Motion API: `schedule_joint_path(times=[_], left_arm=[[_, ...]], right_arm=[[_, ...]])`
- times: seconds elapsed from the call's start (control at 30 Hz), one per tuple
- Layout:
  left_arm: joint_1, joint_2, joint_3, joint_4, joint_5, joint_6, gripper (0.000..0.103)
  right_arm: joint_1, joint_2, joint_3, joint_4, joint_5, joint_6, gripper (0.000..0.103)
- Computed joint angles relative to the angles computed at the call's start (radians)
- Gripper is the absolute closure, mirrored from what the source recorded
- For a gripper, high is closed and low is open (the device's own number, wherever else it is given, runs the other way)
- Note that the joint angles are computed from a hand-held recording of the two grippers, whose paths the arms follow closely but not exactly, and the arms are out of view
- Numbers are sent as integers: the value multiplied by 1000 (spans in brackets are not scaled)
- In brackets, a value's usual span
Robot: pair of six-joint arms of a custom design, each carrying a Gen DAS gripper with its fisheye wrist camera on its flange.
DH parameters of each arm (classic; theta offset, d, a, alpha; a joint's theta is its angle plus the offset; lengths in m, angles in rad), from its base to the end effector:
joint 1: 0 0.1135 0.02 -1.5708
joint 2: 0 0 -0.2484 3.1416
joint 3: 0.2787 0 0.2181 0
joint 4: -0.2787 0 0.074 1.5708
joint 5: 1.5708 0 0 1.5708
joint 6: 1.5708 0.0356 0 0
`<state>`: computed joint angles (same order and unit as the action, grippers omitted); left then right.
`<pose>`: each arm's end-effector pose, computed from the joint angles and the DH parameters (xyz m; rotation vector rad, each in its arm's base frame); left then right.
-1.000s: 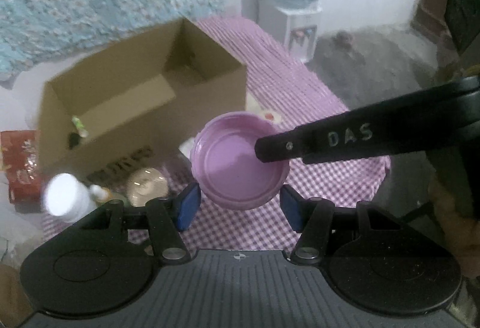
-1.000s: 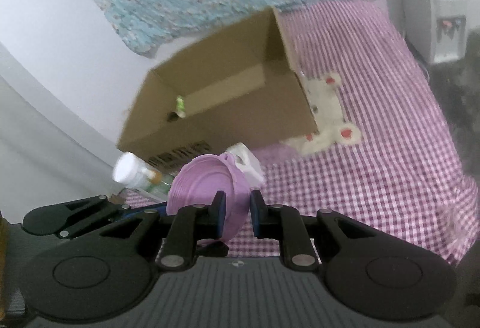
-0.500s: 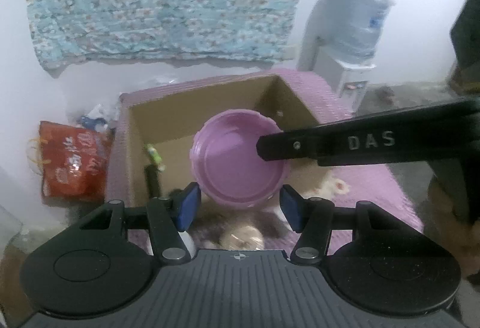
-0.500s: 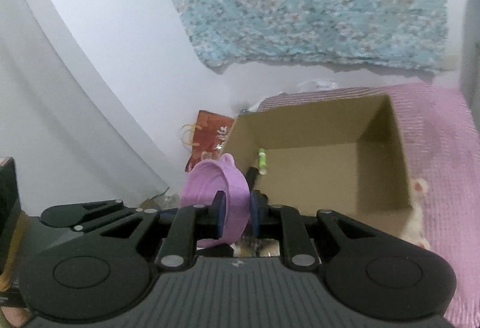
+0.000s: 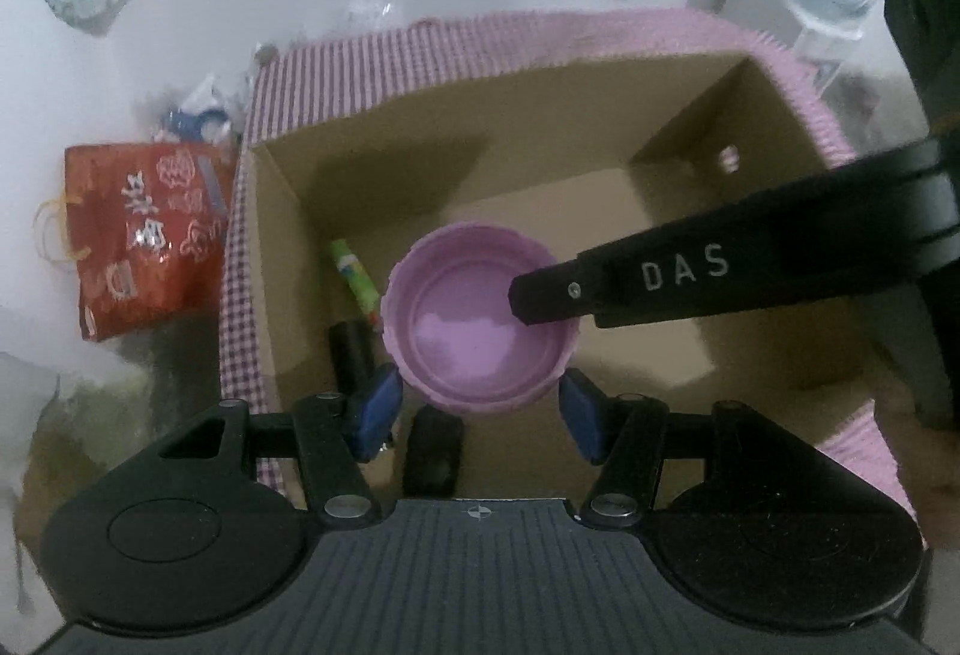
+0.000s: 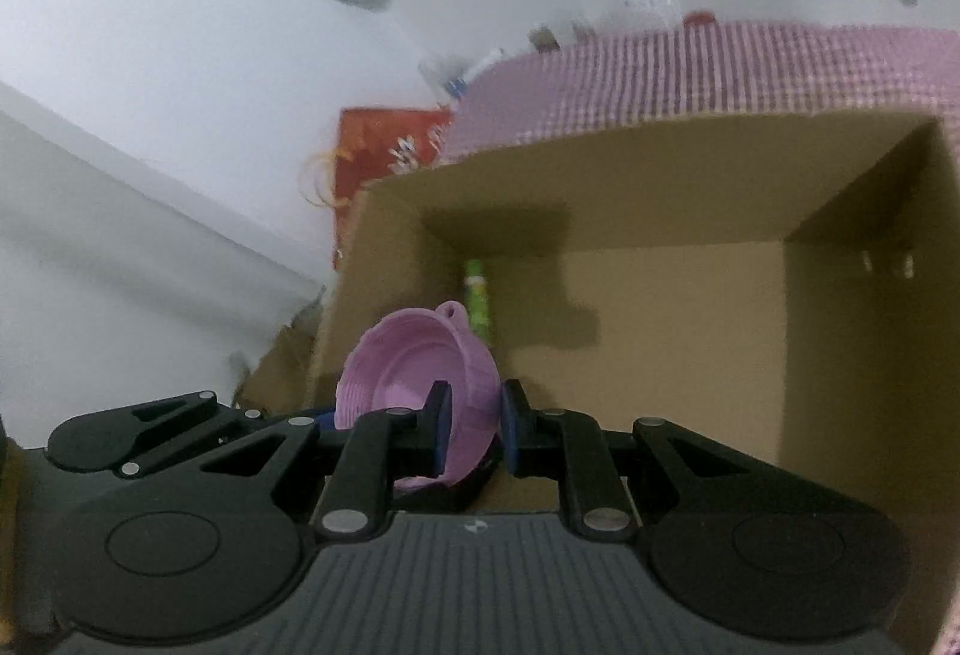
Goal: Organize rigid objects
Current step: 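Carry the pink lid with the right gripper over the box, then open the right gripper to drop the lid into the box, then move the right gripper to the black tape roll and grasp it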
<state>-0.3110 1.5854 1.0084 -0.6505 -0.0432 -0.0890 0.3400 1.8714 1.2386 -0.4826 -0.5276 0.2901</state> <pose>0.2565 -0.0808 0.1946 0.2994 2.7804 -0.0371 0.3185 0.1317 0.1811 -0.2393 2.7298 0.8987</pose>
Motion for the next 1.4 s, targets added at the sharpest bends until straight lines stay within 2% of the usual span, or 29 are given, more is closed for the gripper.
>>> schedule_joint_path(times=[0.27, 0.47, 0.73, 0.83, 0.97, 1.13, 1.23, 1.3, 1.4], left_arm=[[23, 127, 42, 6, -39, -5, 46], [21, 107, 42, -13, -39, -11, 46], [17, -41, 16, -54, -18, -36, 46], [5, -159, -6, -97, -3, -59, 46], [-22, -355, -31, -179, 16, -89, 45], [-119, -616, -65, -297, -5, -171, 44], [-298, -785, -125, -357, -108, -305, 37], [-480, -868, -183, -405, -207, -456, 36], [-721, -920, -297, -434, -300, -687, 36]], right_arm=[[11, 231, 133, -8, -17, -7, 84], [49, 291, 163, 12, 50, -2, 84], [20, 168, 80, 37, 44, 1, 83], [-11, 13, -36, 61, 3, 6, 83], [-87, -298, -241, 61, -87, -6, 83], [-252, -743, -426, -117, -224, -53, 82], [-398, -941, -495, -292, -323, -141, 82], [-524, -1023, -557, -440, -397, -267, 82], [-552, -1085, -667, -520, -387, -342, 82]])
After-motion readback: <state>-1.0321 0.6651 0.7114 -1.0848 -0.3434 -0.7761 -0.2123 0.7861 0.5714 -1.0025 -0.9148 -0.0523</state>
